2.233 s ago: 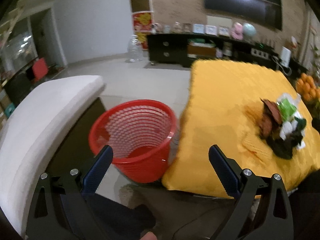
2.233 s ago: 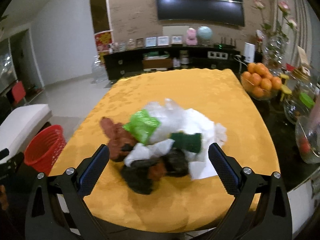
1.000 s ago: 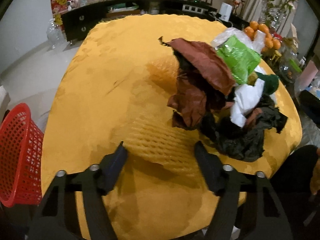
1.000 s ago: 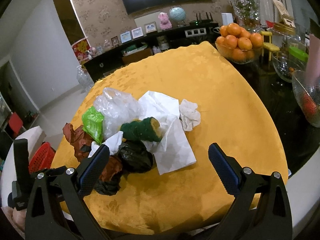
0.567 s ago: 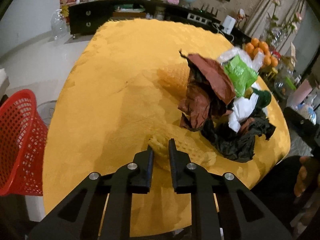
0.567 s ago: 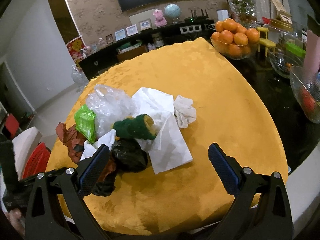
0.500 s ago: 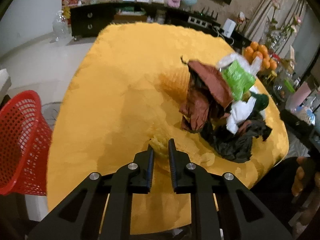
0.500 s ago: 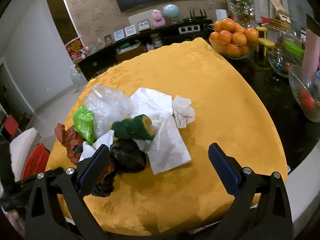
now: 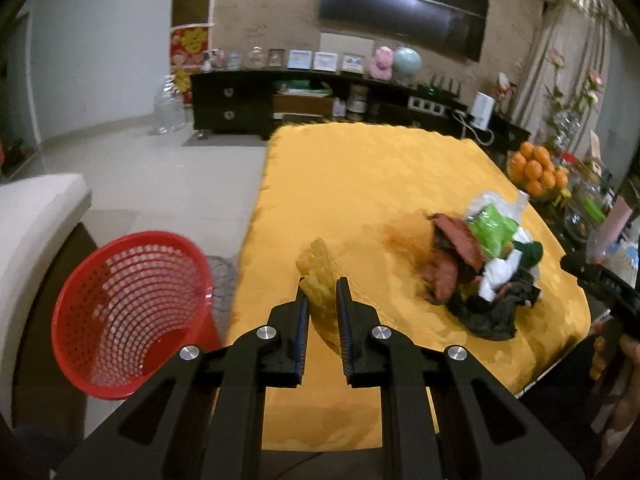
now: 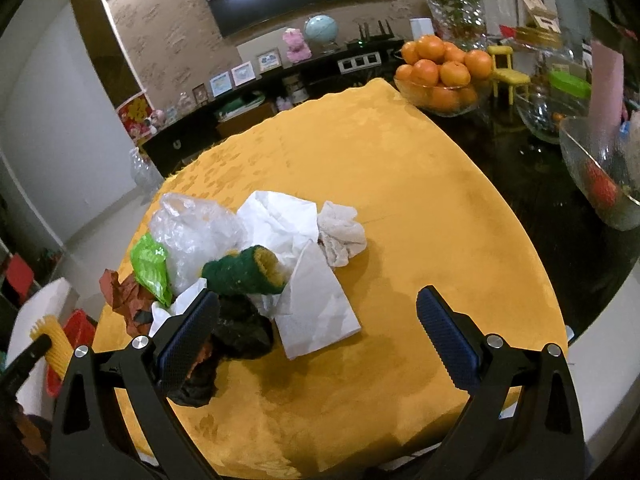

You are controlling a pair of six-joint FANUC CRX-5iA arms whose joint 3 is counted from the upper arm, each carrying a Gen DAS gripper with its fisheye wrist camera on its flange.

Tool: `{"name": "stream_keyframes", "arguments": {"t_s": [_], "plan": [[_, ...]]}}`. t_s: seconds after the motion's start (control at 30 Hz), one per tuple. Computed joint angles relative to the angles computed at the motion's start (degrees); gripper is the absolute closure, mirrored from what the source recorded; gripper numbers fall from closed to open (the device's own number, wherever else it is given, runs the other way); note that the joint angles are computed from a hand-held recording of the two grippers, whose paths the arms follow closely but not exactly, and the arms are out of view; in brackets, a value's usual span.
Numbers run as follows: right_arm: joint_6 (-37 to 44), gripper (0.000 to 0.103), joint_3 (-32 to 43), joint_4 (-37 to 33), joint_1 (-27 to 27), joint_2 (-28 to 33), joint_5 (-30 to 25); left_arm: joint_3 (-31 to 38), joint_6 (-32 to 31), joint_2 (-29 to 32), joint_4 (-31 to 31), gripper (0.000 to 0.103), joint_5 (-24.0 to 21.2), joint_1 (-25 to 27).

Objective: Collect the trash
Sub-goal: 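Close the left tool on the yellow foam net while the right tool grasps the green sponge, then carry the foam net and sponge in both tools over the red basket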

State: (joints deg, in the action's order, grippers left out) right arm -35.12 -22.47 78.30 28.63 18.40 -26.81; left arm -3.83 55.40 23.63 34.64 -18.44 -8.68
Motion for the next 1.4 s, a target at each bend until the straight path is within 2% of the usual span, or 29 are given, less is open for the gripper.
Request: {"name": "stream_keyframes", "arguments": {"t_s": [0.07, 0.23, 0.3, 0.37, 0.5, 0.7, 0.77, 1.0, 1.2, 1.4], "plan": [[0.9, 0.007, 0.5, 0.8, -0.1, 0.5, 0.5, -0.4, 0.3, 0.2, 0.8, 0.090, 0.0, 0.8], [5.8, 0.007, 3.3, -0.8, 0.4, 2.4, 0.7, -2.9, -3.8, 0.0, 5.8, 0.090, 1.6, 1.7], [6.4, 0.013, 4.4, -0.5, -0.2, 3.1, 2.1, -3.5, -5.7, 0.0, 7.8, 0.090, 1.9, 1.9], [8.5, 0.017, 6.0, -2.1, -0.4, 4.0, 2.9, -3.1, -4.5, 0.4, 7.1, 0.090, 1.3, 2.2], [18.3, 0.025, 11.1, -10.5, 0.5, 6.9, 2.5, -3.4, -3.8, 0.4, 6.7, 0.090, 1.1, 2.7], [39.3, 0.041, 19.8, -33.2, 2.1, 11.3, 1.5, -3.2, -2.2, 0.6, 5.2, 0.090, 0.7, 3.3], [41.3, 0.045, 20.6, -34.7, 2.5, 11.9, 0.6, -2.4, -0.9, 0.9, 3.9, 0.090, 0.0, 3.4], [33.9, 0.051, 16.1, -27.9, 1.6, 10.0, 3.2, -1.2, 1.4, 1.3, 1.2, 0.090, -0.5, 3.3], [19.9, 0.051, 10.5, -13.5, 0.4, 7.1, 2.9, -2.0, 1.4, 0.8, 2.0, 0.090, 0.7, 3.3], [9.1, 0.051, 6.4, -2.2, -0.7, 4.2, 1.8, -4.3, -2.1, -0.6, 5.9, 0.090, 3.0, 2.9]]}}
